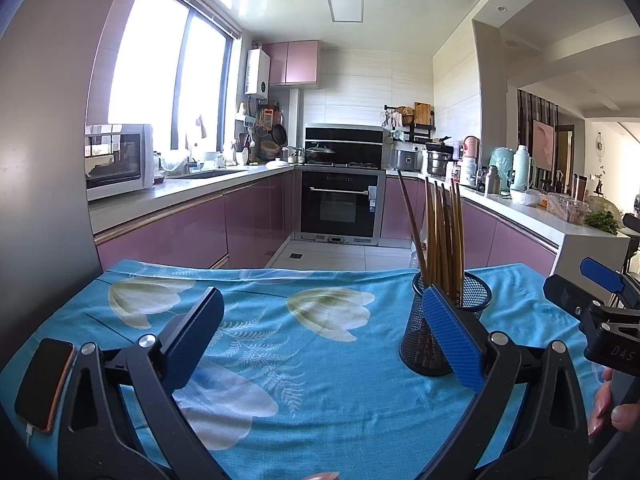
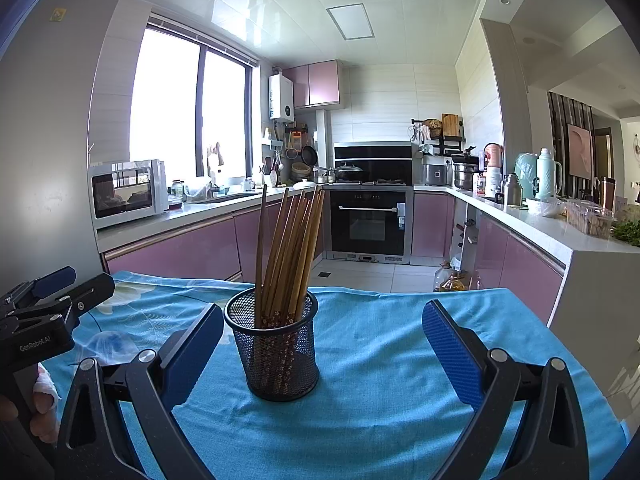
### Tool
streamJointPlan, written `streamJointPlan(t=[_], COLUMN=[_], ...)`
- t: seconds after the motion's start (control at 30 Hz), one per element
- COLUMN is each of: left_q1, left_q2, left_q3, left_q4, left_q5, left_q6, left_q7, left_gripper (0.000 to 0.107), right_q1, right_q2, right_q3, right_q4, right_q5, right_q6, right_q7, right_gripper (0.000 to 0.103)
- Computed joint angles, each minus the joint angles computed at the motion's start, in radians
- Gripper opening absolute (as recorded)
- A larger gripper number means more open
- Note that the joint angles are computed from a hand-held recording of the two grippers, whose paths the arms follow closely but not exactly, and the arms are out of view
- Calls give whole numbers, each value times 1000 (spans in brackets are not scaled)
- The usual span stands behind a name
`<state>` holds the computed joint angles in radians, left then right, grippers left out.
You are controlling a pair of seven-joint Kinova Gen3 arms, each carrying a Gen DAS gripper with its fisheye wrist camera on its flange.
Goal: Organize utensils
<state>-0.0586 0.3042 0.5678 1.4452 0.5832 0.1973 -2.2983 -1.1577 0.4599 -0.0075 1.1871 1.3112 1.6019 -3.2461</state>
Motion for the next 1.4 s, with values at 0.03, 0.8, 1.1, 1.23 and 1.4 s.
streamJointPlan(t=[0.03, 0.8, 1.1, 1.23, 1.4], left_q1=[0, 8, 6, 7, 6], left_q2=[-1, 3, 3, 4, 5], left_q3=[0, -10, -9, -9, -8], left_q4=[1, -9, -9, -10, -11], left_q5=[1, -3, -2, 2, 4], left_q6=[0, 4, 6, 7, 7], left_q7=[0, 3, -4, -6, -11], left_gripper=[98, 98, 98, 98, 98], right_q1=[0, 3, 7, 7, 6], right_q2=[2, -1, -2, -3, -6], right_q3=[1, -1, -4, -5, -6], right_q4=[-2, 6, 11, 14, 19], right_q5=[0, 1, -4, -3, -3], right_q6=[1, -2, -8, -9, -7], right_q7=[1, -15, -25, -30, -37], right_gripper=[96, 96, 96, 96, 96])
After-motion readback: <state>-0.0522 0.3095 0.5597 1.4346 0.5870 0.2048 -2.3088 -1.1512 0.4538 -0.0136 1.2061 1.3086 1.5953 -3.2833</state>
